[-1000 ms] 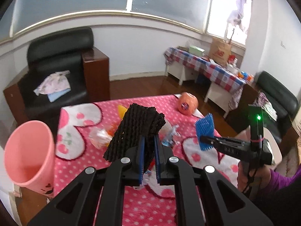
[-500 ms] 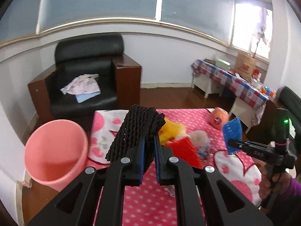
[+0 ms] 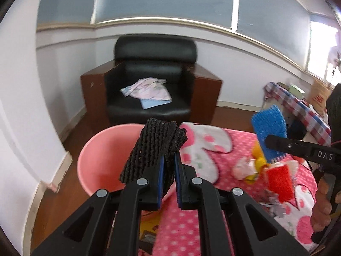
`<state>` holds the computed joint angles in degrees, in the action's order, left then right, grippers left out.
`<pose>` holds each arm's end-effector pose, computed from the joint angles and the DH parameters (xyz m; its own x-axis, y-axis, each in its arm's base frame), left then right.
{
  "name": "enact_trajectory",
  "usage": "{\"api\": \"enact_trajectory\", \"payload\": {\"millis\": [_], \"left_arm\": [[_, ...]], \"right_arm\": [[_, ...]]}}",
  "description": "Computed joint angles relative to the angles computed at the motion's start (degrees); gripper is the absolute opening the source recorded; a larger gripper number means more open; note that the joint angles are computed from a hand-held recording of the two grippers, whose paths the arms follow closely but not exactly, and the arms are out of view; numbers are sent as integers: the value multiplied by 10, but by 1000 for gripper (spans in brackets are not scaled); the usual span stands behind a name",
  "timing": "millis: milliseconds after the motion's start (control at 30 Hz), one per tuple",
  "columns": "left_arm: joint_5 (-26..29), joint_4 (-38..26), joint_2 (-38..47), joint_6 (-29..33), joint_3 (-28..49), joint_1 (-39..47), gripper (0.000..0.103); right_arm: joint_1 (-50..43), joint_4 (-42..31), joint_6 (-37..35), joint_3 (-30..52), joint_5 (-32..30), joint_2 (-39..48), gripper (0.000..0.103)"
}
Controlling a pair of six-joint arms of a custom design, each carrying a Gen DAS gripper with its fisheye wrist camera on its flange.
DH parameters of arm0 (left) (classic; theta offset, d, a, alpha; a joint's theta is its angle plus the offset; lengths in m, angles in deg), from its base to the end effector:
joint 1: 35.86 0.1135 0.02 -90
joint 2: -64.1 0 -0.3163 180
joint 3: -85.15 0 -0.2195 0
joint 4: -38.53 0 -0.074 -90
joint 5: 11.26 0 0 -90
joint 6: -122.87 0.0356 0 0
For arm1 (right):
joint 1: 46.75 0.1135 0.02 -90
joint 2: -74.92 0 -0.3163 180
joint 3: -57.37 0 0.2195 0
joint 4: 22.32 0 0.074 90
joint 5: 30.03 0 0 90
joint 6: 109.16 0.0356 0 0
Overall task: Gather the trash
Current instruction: 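Carry both foam nets to the pink bucket and open both tools to drop them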
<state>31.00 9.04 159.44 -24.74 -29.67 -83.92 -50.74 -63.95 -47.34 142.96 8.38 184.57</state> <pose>0.2126 -0.1971 0.2336 -0.5203 -0.2706 -0.8100 -0.3529 0.9318 -0.0845 0.3674 0.0023 0.2343 -0.6698 -0.2474 -0.7001 -0.6749 0.5960 0.4351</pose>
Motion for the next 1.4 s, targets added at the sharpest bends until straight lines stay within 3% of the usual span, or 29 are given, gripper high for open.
{"api": "enact_trajectory", "payload": {"millis": [300,600,700,733,800,1000,1400], "left_arm": [[47,126,-19,43,-104,65,9],[101,242,4,78,-173,141,10],[107,247,6,73,-179,148,32],[101,246,4,68,-180,146,38],[93,246,-1,64,-184,142,39],[70,206,-16,37,-174,118,40],[-1,38,-35,-43,-76,0,40]], "right_arm": [[156,110,89,-36,103,25,15],[216,109,124,2,158,86,19],[225,100,125,12,159,97,34],[226,100,125,11,156,97,37],[224,103,124,9,154,96,41],[210,102,107,-12,149,75,42],[138,103,55,-89,101,-15,42]]}}
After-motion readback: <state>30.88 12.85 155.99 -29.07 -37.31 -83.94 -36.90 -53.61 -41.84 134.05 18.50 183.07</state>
